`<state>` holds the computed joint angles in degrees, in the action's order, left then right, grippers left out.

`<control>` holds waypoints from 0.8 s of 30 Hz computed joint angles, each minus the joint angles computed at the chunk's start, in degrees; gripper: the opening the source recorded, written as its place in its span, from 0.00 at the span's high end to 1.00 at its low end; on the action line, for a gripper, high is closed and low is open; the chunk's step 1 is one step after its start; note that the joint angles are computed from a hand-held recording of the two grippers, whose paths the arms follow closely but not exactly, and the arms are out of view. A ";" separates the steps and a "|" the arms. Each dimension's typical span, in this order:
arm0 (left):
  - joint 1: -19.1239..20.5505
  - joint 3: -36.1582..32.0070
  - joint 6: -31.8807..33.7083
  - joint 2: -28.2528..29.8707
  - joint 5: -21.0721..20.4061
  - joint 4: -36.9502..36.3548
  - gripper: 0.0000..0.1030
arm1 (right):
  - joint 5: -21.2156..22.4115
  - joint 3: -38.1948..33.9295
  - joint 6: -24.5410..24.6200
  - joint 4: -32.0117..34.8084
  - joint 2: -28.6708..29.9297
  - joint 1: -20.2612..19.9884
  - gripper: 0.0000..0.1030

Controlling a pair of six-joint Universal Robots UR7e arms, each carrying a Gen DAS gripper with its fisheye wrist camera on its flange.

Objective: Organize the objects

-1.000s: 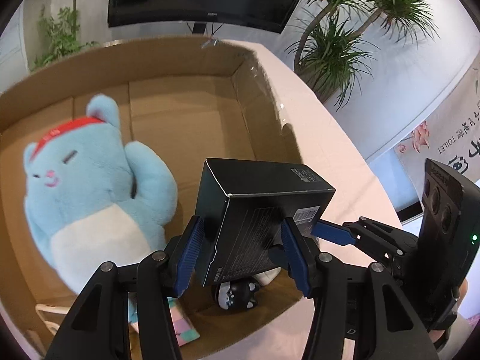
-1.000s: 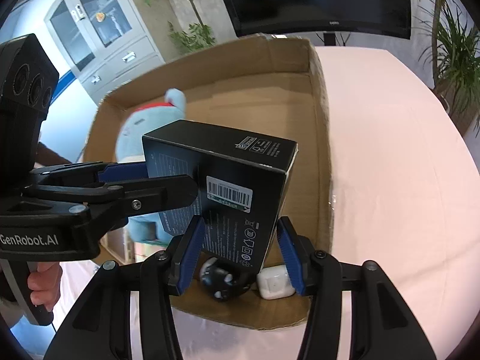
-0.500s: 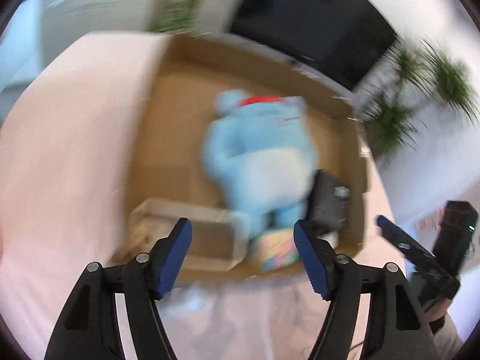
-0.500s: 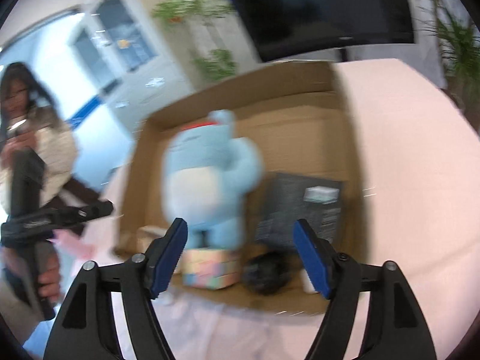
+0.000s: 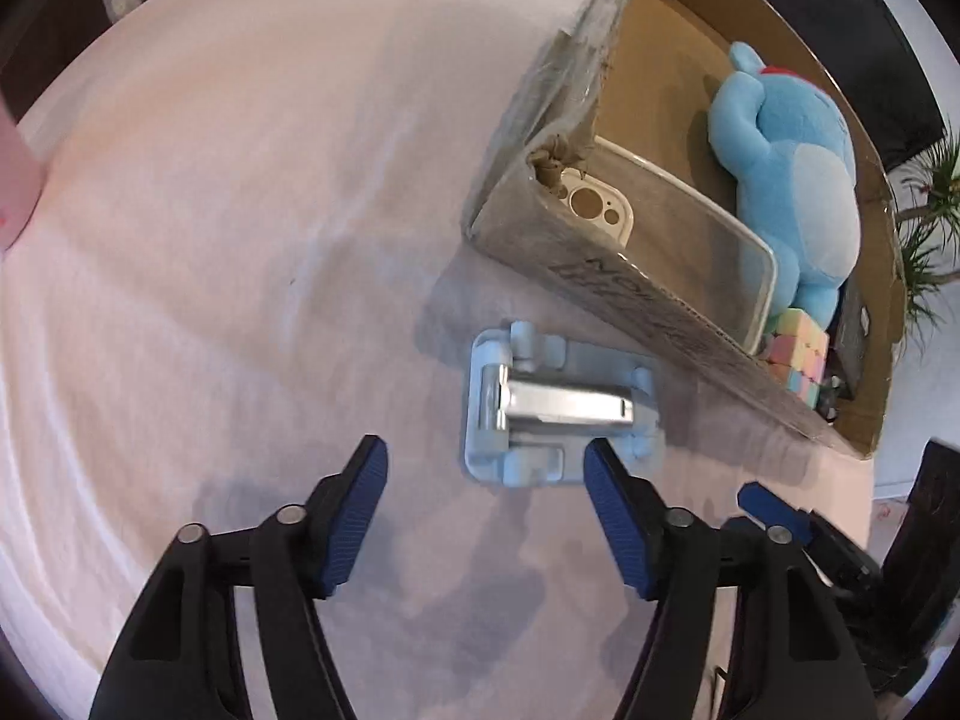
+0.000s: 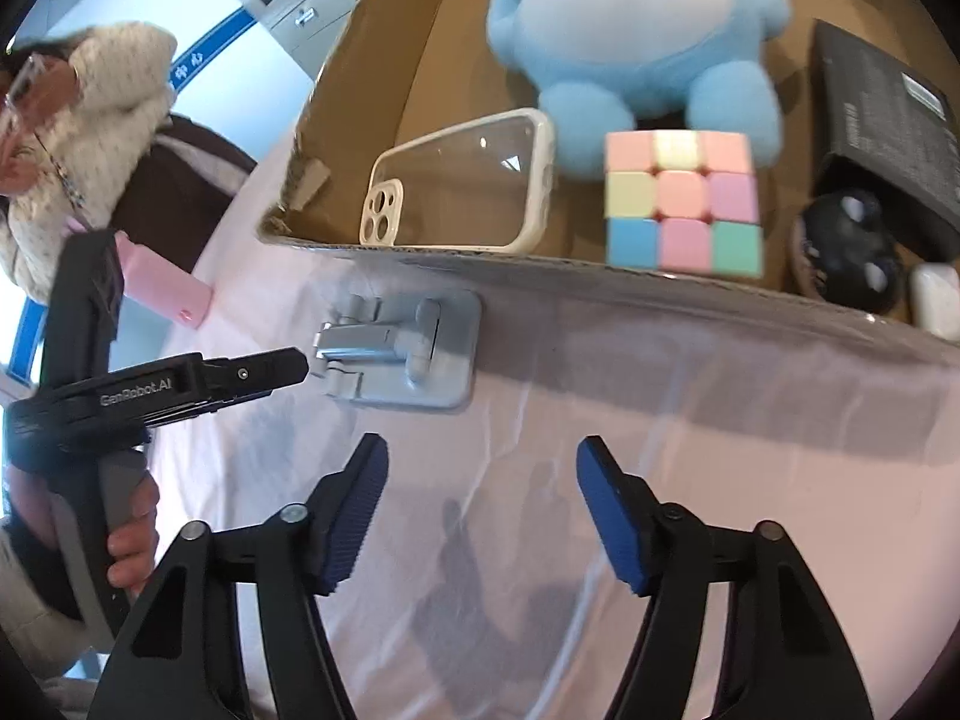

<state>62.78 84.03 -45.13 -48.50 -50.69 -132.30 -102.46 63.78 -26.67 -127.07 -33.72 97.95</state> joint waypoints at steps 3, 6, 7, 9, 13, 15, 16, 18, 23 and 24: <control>0.74 -0.76 1.72 1.26 -0.74 0.06 0.68 | 0.09 -2.21 -0.97 -1.33 2.63 0.32 0.49; 0.69 -0.64 4.48 1.97 -0.95 -1.27 0.75 | -1.46 -5.35 -1.81 -1.39 6.08 0.80 0.57; 0.68 -0.45 4.47 1.98 -0.96 -1.58 0.75 | -0.85 -6.21 -2.39 -0.55 6.85 0.78 0.59; 0.89 0.48 4.85 1.76 -1.85 -3.40 0.76 | -2.64 -6.34 -4.38 -0.25 7.51 1.40 0.63; 0.46 1.29 5.23 1.70 -2.61 -3.04 0.76 | -3.56 -4.54 -6.02 -0.94 6.48 1.39 0.69; -0.20 2.60 5.73 1.54 -4.40 -3.25 0.77 | -3.79 -3.07 -6.09 -0.64 4.95 0.82 0.69; -0.68 3.16 5.67 1.55 -4.75 -2.97 0.77 | -4.10 -2.29 -6.30 -0.58 4.26 0.71 0.69; -2.00 4.83 5.36 1.55 -5.89 -2.78 0.76 | -4.91 1.84 -6.88 -0.63 0.82 -0.09 0.69; -4.62 7.37 6.77 2.50 -12.03 -2.43 0.76 | -6.94 12.39 -7.57 -1.11 -8.83 -2.30 0.69; -4.86 7.03 7.71 3.03 -12.74 -2.04 0.76 | -7.32 14.19 -7.81 -1.74 -10.37 -2.72 0.69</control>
<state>57.92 91.07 -37.42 -45.48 -63.43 -134.34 -109.78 77.97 -34.48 -128.81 -44.08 95.24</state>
